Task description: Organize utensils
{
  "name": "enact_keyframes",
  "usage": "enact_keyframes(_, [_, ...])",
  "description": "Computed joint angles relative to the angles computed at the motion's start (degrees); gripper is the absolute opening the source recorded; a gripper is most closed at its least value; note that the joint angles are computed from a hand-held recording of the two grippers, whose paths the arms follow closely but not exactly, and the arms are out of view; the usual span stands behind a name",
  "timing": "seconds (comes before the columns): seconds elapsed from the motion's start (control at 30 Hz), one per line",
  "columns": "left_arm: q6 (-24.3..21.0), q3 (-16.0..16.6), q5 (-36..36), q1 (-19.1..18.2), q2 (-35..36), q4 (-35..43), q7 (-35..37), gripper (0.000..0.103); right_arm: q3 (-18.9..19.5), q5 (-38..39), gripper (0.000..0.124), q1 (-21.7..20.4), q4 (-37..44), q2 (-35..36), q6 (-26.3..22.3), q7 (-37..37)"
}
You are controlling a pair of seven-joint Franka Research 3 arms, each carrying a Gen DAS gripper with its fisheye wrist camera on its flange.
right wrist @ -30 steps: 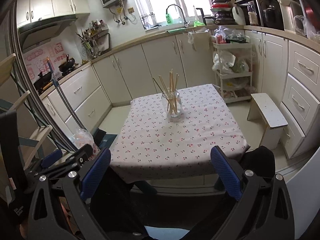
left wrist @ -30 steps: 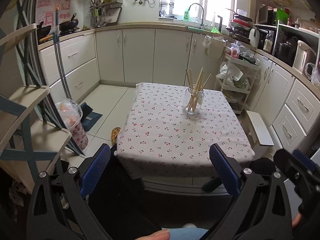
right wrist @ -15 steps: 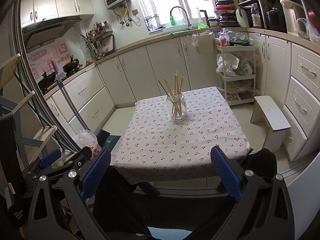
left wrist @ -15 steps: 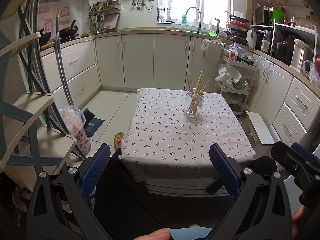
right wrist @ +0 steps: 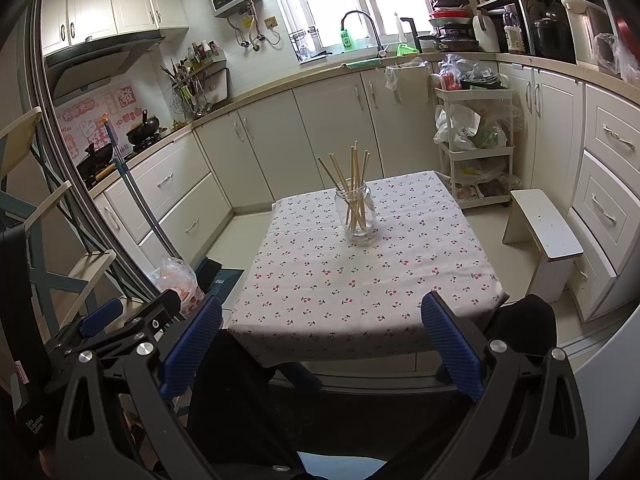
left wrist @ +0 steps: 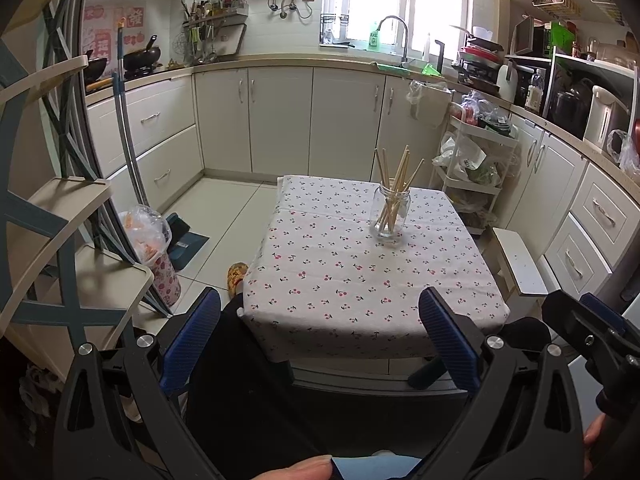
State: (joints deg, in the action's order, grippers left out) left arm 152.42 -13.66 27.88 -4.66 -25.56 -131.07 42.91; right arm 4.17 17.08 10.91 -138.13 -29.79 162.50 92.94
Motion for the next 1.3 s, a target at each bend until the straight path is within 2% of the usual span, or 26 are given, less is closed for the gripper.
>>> enact_keyframes(1.3, [-0.53,-0.27,0.47,-0.36,0.16,0.10,-0.97,0.095,-0.16,0.03,0.096,0.22,0.22,0.12,-0.21,0.12])
